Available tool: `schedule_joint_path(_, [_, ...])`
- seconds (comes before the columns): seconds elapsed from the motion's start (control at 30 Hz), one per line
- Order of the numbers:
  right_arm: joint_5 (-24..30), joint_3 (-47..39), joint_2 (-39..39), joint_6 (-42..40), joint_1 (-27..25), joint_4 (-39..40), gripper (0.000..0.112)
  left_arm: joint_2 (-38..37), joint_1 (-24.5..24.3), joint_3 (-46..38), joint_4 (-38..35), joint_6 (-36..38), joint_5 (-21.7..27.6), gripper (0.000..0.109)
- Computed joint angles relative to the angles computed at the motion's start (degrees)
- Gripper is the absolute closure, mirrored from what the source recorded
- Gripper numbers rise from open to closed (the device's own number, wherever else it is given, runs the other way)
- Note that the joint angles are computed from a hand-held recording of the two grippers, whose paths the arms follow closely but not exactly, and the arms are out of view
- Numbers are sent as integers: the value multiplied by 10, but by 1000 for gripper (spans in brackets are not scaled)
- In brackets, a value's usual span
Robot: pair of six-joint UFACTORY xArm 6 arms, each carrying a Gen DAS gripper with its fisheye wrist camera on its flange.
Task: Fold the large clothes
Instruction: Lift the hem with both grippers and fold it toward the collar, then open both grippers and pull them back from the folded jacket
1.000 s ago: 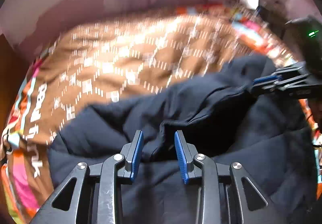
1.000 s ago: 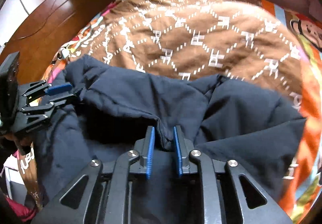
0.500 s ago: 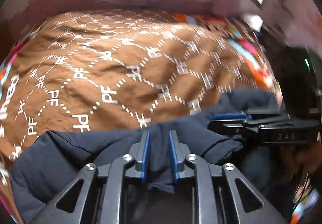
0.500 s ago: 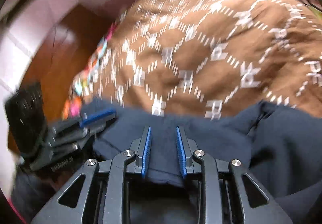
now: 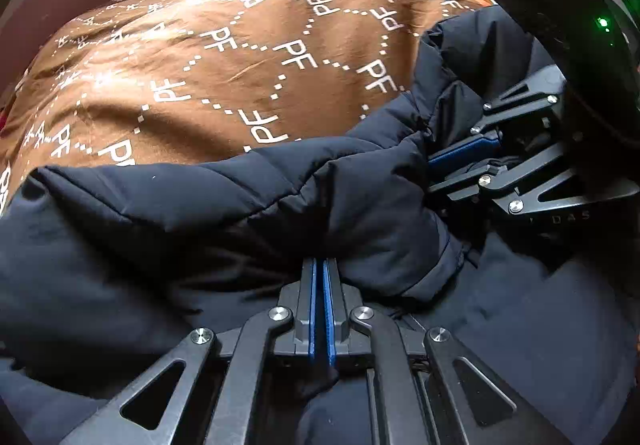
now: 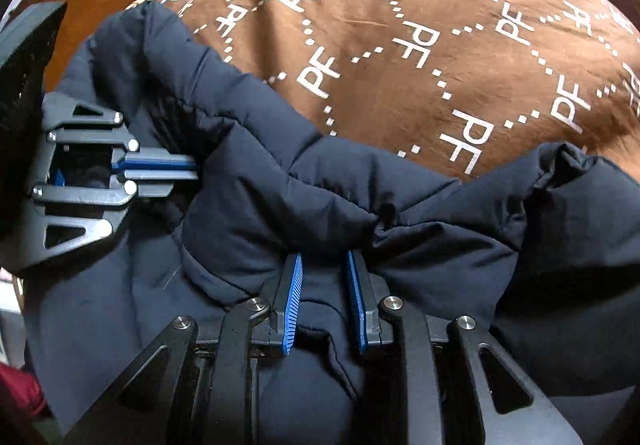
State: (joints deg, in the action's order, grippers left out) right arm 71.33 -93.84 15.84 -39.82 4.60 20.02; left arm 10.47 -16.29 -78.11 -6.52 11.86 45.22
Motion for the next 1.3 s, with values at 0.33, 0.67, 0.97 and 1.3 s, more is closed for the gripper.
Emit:
schedule_joint_path(0.33, [33, 25, -55, -26, -42, -20, 94, -62, 9, 70, -4, -12, -22, 105])
schedule_joint_path(0.67, [-113, 180, -183, -12, -22, -35, 83, -161, -23, 164, 120, -170, -101, 106])
schedule_joint_path(0.97, [-158, 255, -336, -48, -81, 27, 43, -296, -28, 222, 140, -308, -89, 99])
schedule_joint_path(1.3, [-146, 271, -472, -67, -157, 131, 15, -475, -93, 274, 292, -502, -68, 16])
